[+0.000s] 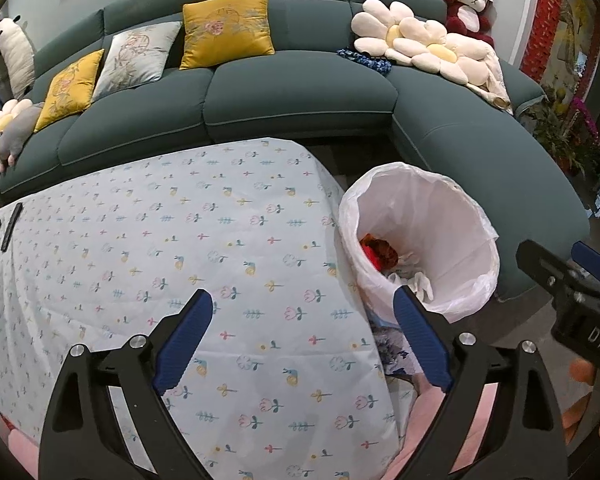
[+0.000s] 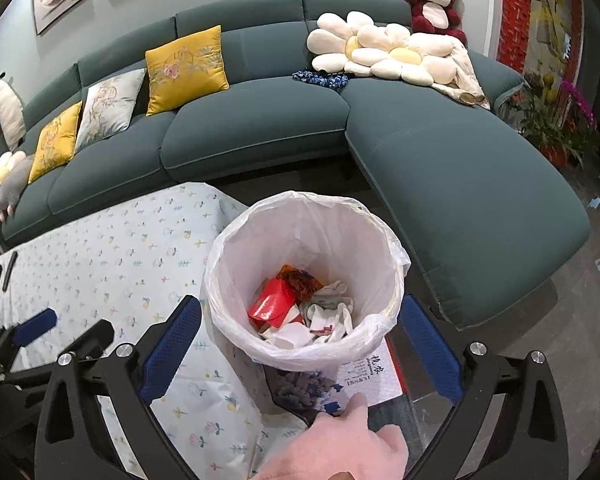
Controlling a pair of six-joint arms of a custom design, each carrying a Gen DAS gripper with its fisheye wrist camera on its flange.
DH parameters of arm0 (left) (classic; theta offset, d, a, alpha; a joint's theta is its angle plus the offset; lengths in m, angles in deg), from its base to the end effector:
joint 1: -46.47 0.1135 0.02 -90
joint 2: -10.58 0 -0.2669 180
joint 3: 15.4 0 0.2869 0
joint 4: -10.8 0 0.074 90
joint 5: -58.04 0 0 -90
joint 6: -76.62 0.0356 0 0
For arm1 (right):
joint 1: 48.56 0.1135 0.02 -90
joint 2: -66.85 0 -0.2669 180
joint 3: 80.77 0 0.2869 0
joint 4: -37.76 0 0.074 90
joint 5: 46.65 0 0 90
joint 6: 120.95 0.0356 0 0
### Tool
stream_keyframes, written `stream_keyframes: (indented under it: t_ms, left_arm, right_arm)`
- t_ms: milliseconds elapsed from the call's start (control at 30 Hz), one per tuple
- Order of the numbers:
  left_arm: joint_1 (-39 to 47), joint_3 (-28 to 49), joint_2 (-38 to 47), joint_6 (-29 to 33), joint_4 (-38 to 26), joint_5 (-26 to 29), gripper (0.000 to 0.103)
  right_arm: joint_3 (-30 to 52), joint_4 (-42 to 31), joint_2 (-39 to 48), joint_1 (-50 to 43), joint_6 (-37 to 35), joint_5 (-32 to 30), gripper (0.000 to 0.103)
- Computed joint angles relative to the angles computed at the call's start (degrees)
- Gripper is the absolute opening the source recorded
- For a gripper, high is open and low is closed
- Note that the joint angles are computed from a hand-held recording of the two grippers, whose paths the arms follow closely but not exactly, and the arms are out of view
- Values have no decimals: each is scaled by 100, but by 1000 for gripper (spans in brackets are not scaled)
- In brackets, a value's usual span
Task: Collect trash
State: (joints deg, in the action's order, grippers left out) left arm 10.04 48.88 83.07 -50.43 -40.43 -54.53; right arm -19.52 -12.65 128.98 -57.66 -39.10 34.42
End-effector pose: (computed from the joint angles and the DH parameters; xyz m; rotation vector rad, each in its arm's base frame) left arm 0.2318 -0.1541 0.2350 -0.1490 2.4856 -0.0087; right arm 0.2481 -0.0341 0.2598 -0.0469 2.4515 0.0601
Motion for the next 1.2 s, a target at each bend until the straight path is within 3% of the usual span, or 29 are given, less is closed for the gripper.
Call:
stream_keyframes:
  t_ms: [633, 1200]
  left_arm:
    - [-560, -310, -550, -934, -601, -634, 92]
    - [-877, -264, -478, -1066, -674, -847, 92]
  right_arm:
    - [-655, -283, -1065, 6, -230, 86, 96]
    - [-895, -335, -1366, -137, -478, -31, 96]
